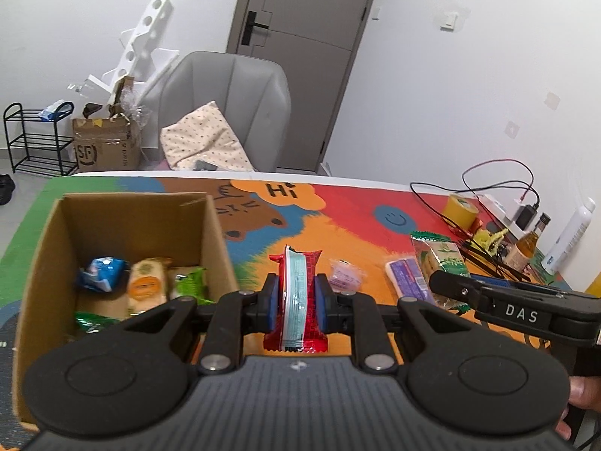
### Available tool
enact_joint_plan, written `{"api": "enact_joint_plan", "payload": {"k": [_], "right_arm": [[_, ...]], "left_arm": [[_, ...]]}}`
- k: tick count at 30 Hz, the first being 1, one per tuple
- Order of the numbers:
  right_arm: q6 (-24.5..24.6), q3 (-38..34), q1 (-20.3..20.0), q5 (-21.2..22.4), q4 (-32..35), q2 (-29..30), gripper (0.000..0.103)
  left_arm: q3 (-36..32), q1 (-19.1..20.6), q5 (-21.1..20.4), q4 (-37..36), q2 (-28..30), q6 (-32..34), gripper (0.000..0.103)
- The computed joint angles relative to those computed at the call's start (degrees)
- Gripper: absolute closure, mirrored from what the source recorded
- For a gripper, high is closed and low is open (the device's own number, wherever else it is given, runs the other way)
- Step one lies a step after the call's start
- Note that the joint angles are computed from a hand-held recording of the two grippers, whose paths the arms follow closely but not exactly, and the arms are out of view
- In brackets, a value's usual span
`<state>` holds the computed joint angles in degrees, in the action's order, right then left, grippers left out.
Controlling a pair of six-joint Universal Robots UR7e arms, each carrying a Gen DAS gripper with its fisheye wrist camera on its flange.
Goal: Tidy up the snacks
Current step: 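Carry both snacks over the cardboard box and open both tools to drop them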
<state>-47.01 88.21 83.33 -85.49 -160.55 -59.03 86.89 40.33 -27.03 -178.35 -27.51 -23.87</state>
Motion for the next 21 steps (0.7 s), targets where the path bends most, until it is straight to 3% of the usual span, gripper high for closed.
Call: {"api": "enact_joint_plan", "payload": {"k": [21], "right_arm": [[-0.01, 3.24, 4.54, 0.32, -0.68, 0.67, 0.059]], "left_arm": [[12.03, 0.77, 5.85, -3.18, -9.7, -6.41, 0.084]]}}
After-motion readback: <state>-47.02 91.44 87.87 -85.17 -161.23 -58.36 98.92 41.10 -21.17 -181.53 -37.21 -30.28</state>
